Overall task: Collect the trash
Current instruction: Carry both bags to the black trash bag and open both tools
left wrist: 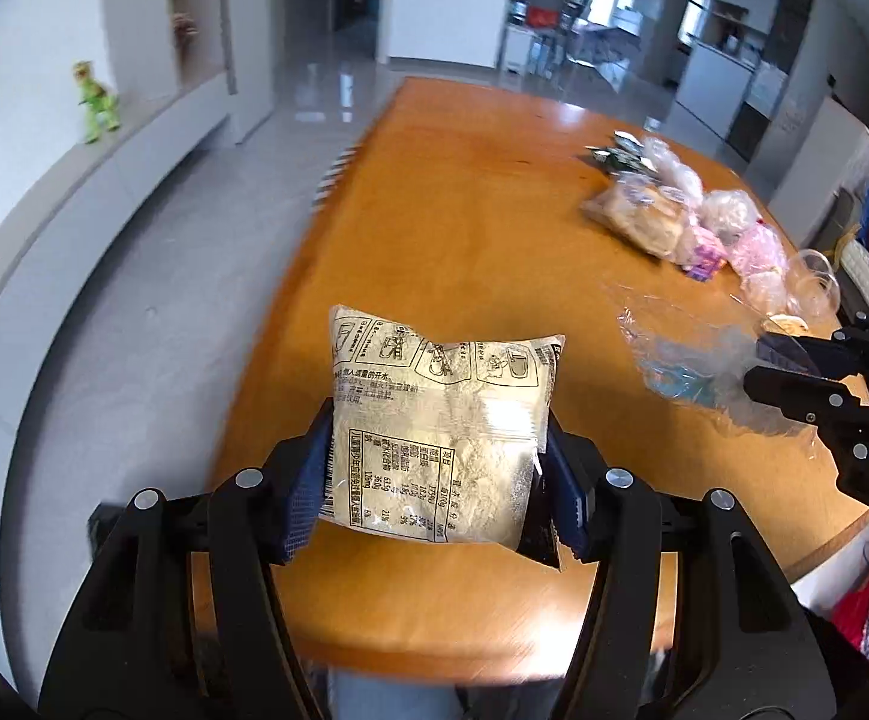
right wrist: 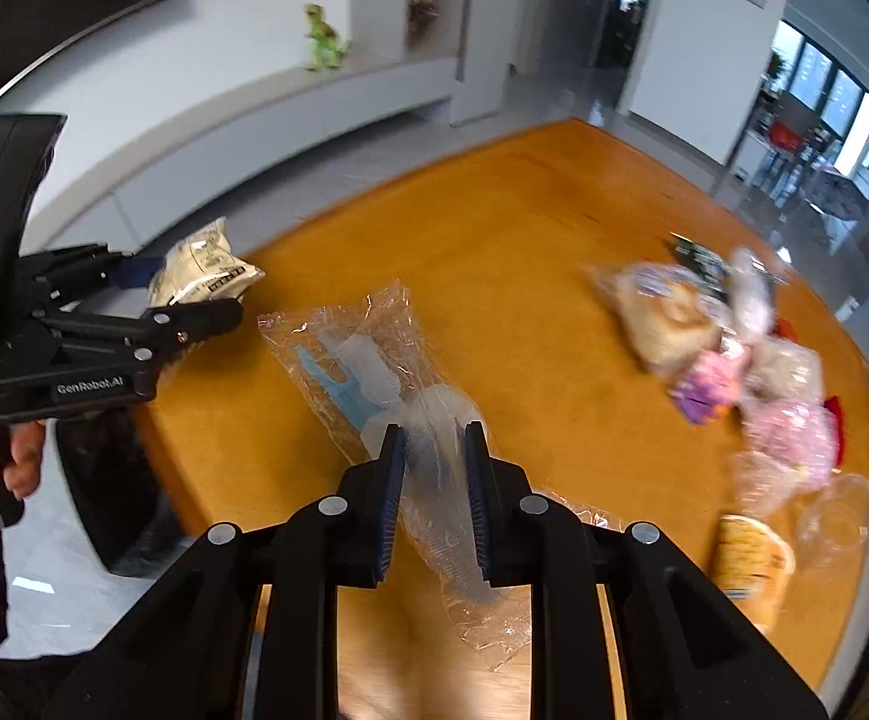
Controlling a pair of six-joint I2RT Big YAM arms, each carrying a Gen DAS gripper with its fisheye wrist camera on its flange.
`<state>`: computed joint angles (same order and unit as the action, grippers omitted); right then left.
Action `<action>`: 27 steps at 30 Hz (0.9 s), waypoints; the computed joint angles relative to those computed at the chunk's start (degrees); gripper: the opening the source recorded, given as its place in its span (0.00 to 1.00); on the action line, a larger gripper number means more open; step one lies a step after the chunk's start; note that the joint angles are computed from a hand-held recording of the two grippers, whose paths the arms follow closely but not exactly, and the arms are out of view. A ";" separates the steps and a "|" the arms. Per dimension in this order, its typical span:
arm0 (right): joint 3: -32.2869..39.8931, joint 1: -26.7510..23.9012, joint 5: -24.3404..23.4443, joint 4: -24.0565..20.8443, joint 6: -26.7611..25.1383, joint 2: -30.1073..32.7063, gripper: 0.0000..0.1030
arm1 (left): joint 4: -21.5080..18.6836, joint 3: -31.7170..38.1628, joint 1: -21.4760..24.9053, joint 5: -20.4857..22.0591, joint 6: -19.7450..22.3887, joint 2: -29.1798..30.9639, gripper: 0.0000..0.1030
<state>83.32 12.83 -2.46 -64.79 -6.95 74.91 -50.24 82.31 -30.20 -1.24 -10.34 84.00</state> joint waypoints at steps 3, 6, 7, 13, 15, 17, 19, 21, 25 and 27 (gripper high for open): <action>-0.49 6.39 -1.51 1.75 3.18 0.20 0.21 | 0.66 -7.52 3.76 -2.14 -0.94 -7.19 0.58; 0.08 12.22 -2.22 2.99 5.71 1.66 0.22 | 0.50 -14.93 8.10 -4.54 -1.57 -14.39 0.58; 0.60 14.07 -2.51 3.26 6.30 2.55 0.22 | 0.32 -16.79 9.32 -5.18 -1.70 -16.20 0.58; 5.25 23.32 -5.48 3.92 7.90 8.95 0.22 | -1.78 -28.46 20.78 -5.75 -2.18 -28.40 0.59; 7.10 25.99 -6.12 3.80 7.72 11.45 0.22 | -2.45 -31.46 25.40 -4.75 -2.05 -31.54 0.59; 9.32 28.52 -6.53 3.43 7.85 14.41 0.22 | -2.97 -34.03 31.06 -2.56 -1.43 -33.79 0.59; 12.40 30.71 -7.34 2.70 9.19 18.13 0.24 | -3.11 -35.95 35.95 -0.80 -1.43 -34.63 0.60; 15.28 31.63 -9.47 2.49 11.53 21.61 0.41 | -2.47 -37.14 39.22 0.88 -1.28 -34.88 0.65; 16.34 31.89 -10.95 4.41 17.61 24.46 0.74 | -0.25 -38.63 43.69 5.30 -3.91 -34.61 0.94; 14.79 32.17 -9.97 6.63 18.83 23.43 0.74 | 0.20 -39.00 42.83 5.54 -6.65 -34.98 0.94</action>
<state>98.11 45.00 -12.44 -58.16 11.88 98.34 -50.05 43.30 12.63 4.30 -16.99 49.02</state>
